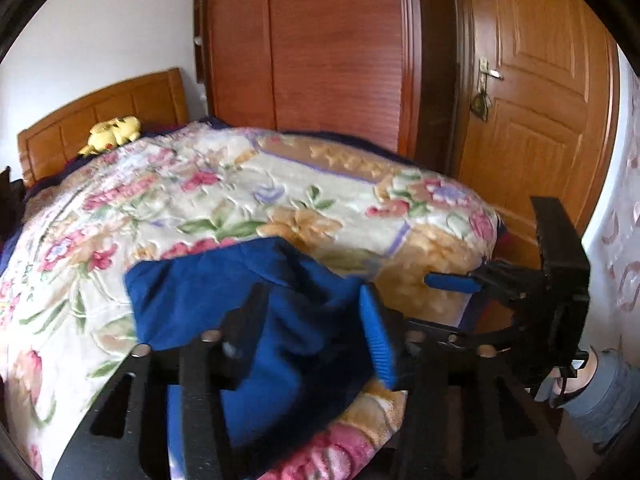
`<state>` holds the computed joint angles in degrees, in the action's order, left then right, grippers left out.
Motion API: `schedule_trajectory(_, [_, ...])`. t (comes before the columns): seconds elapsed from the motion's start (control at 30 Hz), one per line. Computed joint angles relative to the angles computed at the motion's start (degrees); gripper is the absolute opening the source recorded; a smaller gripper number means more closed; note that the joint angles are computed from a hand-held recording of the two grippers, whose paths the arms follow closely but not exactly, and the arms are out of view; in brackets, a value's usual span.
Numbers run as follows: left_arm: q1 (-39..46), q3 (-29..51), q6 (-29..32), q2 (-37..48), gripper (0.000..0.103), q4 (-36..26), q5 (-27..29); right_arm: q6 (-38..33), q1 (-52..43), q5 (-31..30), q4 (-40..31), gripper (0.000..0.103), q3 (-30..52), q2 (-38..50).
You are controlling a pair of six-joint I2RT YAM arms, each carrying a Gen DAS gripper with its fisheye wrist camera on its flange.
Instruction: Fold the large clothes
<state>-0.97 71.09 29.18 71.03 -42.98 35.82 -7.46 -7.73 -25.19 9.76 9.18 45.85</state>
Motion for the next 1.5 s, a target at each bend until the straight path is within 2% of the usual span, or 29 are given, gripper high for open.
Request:
schedule_trajectory(0.03, [1.60, 0.32, 0.05, -0.38, 0.061, 0.17, 0.72, 0.03, -0.26, -0.46, -1.59, 0.062, -0.17, -2.19])
schedule_trajectory(0.07, [3.17, 0.45, 0.24, -0.64, 0.073, 0.54, 1.43, 0.48, 0.32, -0.10, -2.33, 0.062, -0.02, -3.52])
schedule_trajectory(0.1, [4.80, 0.79, 0.60, -0.78, 0.080, 0.58, 2.34, -0.03, -1.14, -1.57, -4.50, 0.062, -0.28, -6.30])
schedule_trajectory(0.33, [16.24, 1.09, 3.86, 1.76, 0.080, 1.82, 5.35, 4.79, 7.26, 7.08, -5.55, 0.062, 2.18, -12.58])
schedule_trajectory(0.43, [21.72, -0.19, 4.37, 2.31, 0.080, 2.80, 7.04, 7.15, 13.21, 12.91, -4.38, 0.062, 3.51, -13.24])
schedule_trajectory(0.53, [26.09, -0.64, 5.30, 3.86, 0.080, 3.44, 8.53, 8.66, 16.84, 15.23, -3.36, 0.062, 4.42, -12.89])
schedule_trajectory(0.73, [26.22, 1.81, 4.64, 8.64, 0.080, 6.33, 8.01, 8.75, 22.46, 18.75, -0.65, 0.062, 5.36, -7.54])
schedule_trajectory(0.83, [24.24, 2.52, 3.67, 11.07, 0.080, 8.81, 6.86, 6.89, 24.97, 19.16, -1.50, 0.062, 8.53, 0.91])
schedule_trajectory(0.97, [22.11, 2.51, 2.98, 14.14, 0.080, 12.04, 5.61, 3.54, 26.64, 25.27, -3.08, 0.062, 10.72, 11.68])
schedule_trajectory(1.1, [20.81, 2.90, 4.52, 17.68, 0.080, 13.71, 4.93, 3.34, 21.35, 20.39, -1.28, 0.062, 9.51, 16.53])
schedule_trajectory(1.17, [20.13, 3.34, 5.49, 19.92, 0.080, 15.35, 4.12, 3.64, 18.24, 16.80, -2.62, 0.062, 8.06, 12.64])
schedule_trajectory(1.3, [19.07, 6.70, 5.16, 26.13, 0.080, 16.91, 1.91, 4.06, 17.92, 18.46, -8.68, 0.065, 5.36, 0.48])
schedule_trajectory(1.4, [17.77, 11.07, 4.80, 31.90, 0.080, 18.10, -1.17, 4.16, 15.70, 17.02, -13.18, 0.065, 1.88, -9.36])
schedule_trajectory(1.5, [16.54, 17.02, 3.87, 37.62, 0.080, 17.57, -2.69, 4.28, 14.47, 16.01, -14.05, 0.065, -1.71, -13.48])
